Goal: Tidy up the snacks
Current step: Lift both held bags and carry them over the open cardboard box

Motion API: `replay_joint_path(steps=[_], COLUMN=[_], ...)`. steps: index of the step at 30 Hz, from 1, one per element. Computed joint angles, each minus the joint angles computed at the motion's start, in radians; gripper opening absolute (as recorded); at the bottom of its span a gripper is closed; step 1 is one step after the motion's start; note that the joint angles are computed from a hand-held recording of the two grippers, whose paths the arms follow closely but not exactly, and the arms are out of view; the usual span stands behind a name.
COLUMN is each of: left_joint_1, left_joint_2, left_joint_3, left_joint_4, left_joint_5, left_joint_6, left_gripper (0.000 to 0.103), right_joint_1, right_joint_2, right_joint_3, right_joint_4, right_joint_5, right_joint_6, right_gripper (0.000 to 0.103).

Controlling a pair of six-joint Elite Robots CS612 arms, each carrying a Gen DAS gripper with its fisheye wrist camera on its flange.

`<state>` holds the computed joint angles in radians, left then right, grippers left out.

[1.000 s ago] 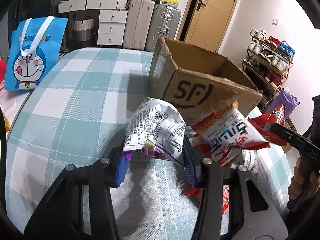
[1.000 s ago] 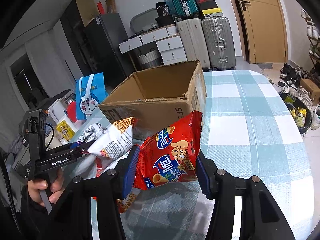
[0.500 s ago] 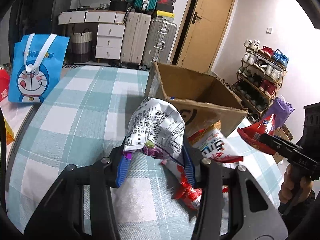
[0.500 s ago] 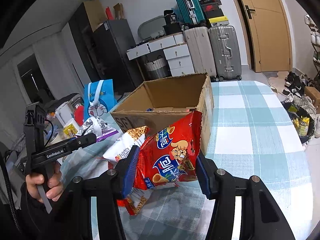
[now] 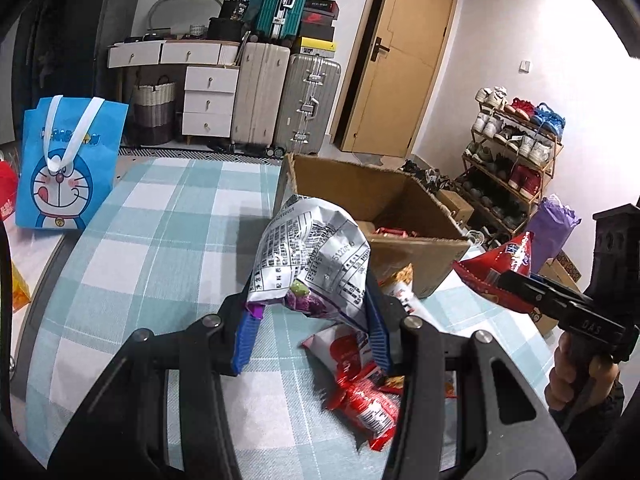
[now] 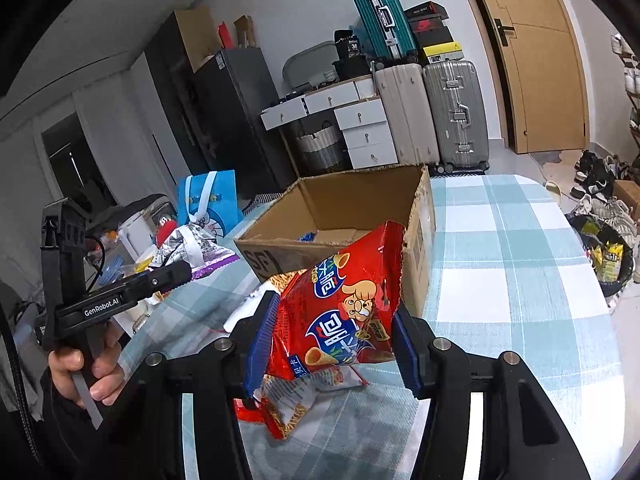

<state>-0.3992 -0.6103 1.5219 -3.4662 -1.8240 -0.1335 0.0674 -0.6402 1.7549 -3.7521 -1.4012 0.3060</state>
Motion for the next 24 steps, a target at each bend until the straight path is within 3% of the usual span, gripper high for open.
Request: replay_joint_path(steps=[10,24], left_joint_1=[-0.011,-0.041], left_joint_2=[-0.015,-0.003], left_joint_3=[-0.014,-0.089], left_joint_4=[-0.004,0.074], left_joint_5=[-0.013,-0.005], left_joint_6=[-0.008,0.016], left_gripper=[0.043,0.043], right_joint_1=[0.0,-0.01], right_joint_2=[-0.011,-0.003], right_joint_3=[-0.021,-0.078], right_joint_4=[0.004,0.06], right_joint_5=[0.005,0.02], right_joint_6=[-0.013,-0.004], right_gripper=[0.054,0.054])
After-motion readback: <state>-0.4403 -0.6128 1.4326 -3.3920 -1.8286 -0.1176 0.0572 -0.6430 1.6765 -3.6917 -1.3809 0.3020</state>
